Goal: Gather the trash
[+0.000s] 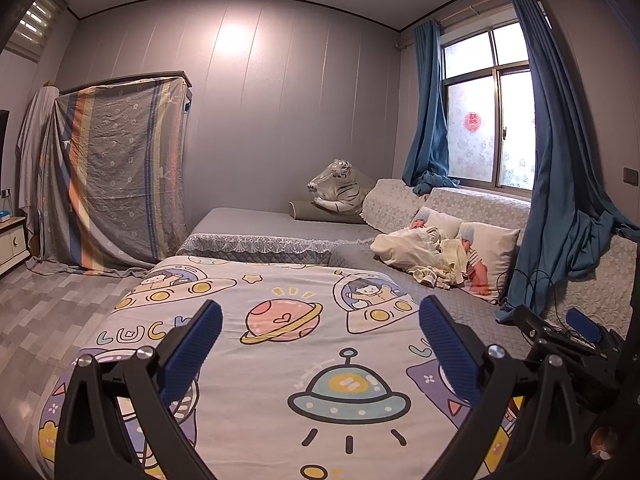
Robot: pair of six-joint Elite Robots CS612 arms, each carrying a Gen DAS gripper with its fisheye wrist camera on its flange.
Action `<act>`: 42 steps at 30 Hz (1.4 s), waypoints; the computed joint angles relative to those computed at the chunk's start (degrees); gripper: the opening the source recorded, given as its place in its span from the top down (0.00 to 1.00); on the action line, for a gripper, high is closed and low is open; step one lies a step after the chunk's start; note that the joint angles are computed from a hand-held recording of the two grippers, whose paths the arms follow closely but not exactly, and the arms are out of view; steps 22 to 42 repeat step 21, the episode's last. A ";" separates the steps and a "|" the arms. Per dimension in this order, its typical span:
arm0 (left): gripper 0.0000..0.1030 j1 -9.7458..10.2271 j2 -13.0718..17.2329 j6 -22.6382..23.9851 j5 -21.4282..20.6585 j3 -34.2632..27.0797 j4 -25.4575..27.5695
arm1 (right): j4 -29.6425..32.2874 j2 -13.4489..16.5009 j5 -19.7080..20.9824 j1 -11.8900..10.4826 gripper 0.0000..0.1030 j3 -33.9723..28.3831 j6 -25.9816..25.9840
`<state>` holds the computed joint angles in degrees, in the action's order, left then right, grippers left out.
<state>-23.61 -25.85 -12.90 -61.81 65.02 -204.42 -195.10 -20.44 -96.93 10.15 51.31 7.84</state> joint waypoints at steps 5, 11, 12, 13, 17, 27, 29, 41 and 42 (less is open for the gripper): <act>0.08 0.09 -0.08 -0.40 -0.54 0.10 0.54 | 0.37 0.16 0.18 -0.05 0.08 -0.23 0.16; 0.08 0.14 0.20 -0.06 -0.86 -0.22 0.75 | 0.74 0.24 0.37 -0.07 0.08 -0.39 0.14; 0.08 0.04 0.27 0.25 -0.38 -0.30 0.67 | 0.80 0.29 0.41 -0.08 0.08 -0.43 0.15; 0.08 0.00 0.35 0.45 -0.14 -0.44 0.57 | 0.79 0.31 0.36 -0.07 0.08 -0.44 0.16; 0.08 -0.09 0.46 0.78 0.04 -0.58 0.00 | 0.79 0.30 0.39 -0.08 0.08 -0.44 0.17; 0.08 -0.17 0.47 1.01 0.08 -0.63 0.19 | 0.80 0.39 0.32 -0.05 0.08 -0.52 0.14; 0.08 -0.17 0.47 1.01 0.08 -0.63 0.19 | 0.80 0.39 0.32 -0.05 0.08 -0.52 0.14; 0.08 -0.17 0.47 1.01 0.08 -0.63 0.19 | 0.80 0.39 0.32 -0.05 0.08 -0.52 0.14; 0.08 -0.17 0.47 1.01 0.08 -0.63 0.19 | 0.80 0.39 0.32 -0.05 0.08 -0.52 0.14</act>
